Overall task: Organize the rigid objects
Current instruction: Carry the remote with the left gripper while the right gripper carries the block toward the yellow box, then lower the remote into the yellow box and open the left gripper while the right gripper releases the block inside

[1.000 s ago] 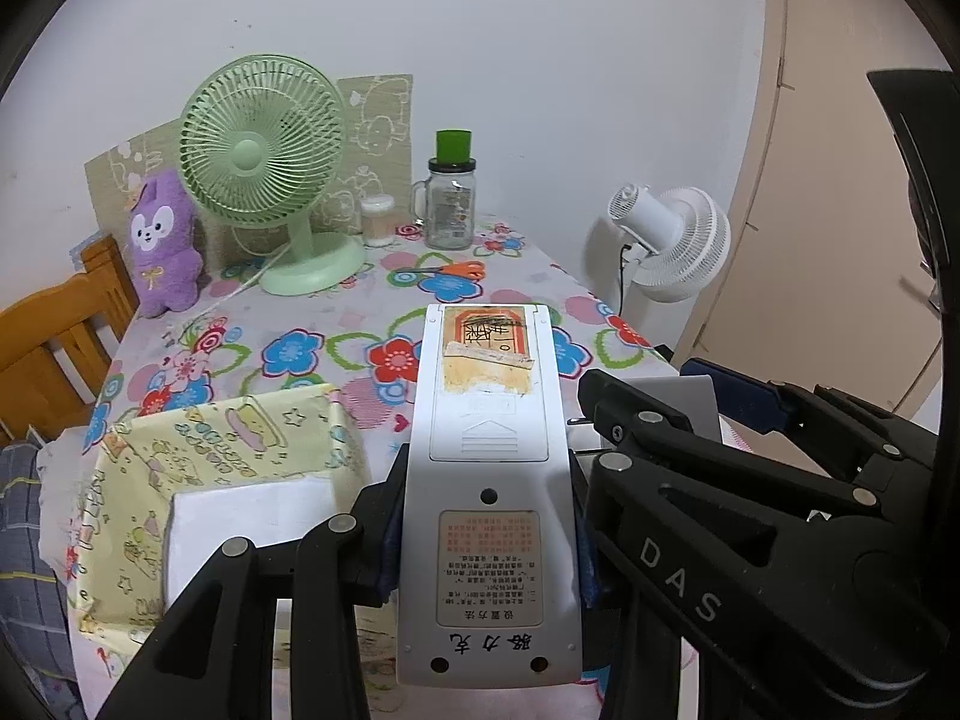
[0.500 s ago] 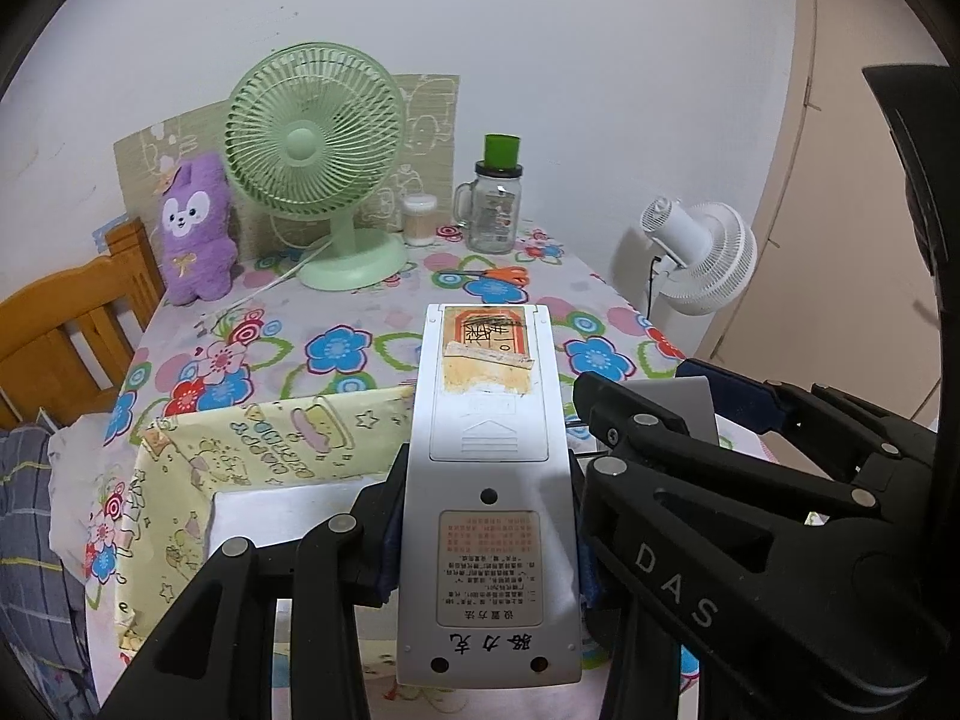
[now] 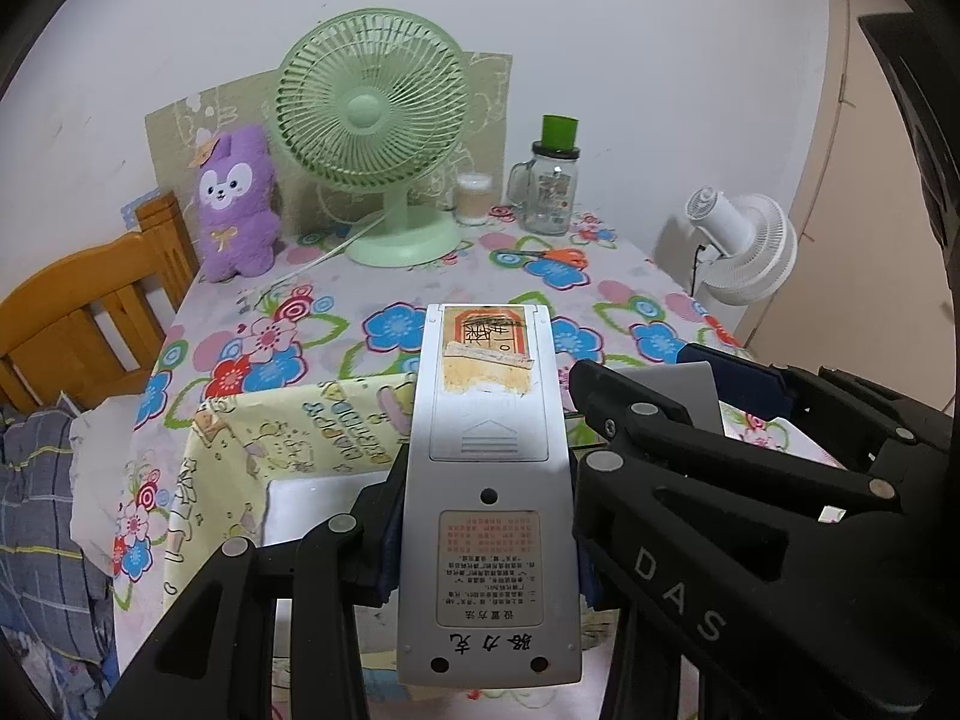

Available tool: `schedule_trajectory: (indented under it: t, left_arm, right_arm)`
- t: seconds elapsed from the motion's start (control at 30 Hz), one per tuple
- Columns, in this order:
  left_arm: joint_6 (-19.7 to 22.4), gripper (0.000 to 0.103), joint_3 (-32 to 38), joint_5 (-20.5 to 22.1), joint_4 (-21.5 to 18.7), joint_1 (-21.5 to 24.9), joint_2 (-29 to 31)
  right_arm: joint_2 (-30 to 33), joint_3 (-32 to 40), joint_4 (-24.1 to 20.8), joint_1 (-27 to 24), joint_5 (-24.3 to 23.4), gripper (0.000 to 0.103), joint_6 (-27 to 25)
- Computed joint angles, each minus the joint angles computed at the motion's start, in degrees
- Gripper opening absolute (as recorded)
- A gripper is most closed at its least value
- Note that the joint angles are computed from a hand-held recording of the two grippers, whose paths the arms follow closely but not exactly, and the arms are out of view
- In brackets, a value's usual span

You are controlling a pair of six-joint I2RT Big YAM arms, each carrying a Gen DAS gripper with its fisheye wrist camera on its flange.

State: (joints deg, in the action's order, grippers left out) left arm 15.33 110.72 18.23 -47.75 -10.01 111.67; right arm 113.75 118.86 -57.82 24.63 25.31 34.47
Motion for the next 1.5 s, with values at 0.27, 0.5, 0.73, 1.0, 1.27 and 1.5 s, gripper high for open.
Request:
schedule_trajectory:
  t: [0.27, 0.5, 0.73, 1.0, 1.27, 1.5]
  left_arm:
    - [-0.28, 0.044, 2.02, -0.44, -0.83, 1.36, 2.04]
    - [-0.83, 0.045, 3.71, -1.33, -1.16, 2.62, 3.79]
    - [-0.72, 0.044, 5.76, -2.50, -2.06, 3.54, 5.92]
    - [-0.22, 0.045, 7.28, -4.57, -2.76, 3.87, 8.04]
    - [-0.87, 0.047, 8.99, -6.55, -4.79, 3.77, 9.90]
    - [-1.88, 0.082, 6.19, -6.81, -1.39, 3.71, 7.57]
  right_arm:
    - [4.16, 6.02, -2.38, 0.48, -0.98, 0.054, -1.36]
    - [8.84, 12.96, -5.22, 0.84, -2.72, 0.054, -2.58]
    - [14.06, 20.75, -9.08, 1.01, -3.77, 0.054, -3.21]
    - [18.76, 27.40, -12.88, 0.51, -5.53, 0.054, -2.00]
    - [19.68, 27.96, -13.31, 0.08, -6.18, 0.055, -0.23]
    - [19.31, 27.50, -12.75, 0.38, -7.84, 0.074, -2.79]
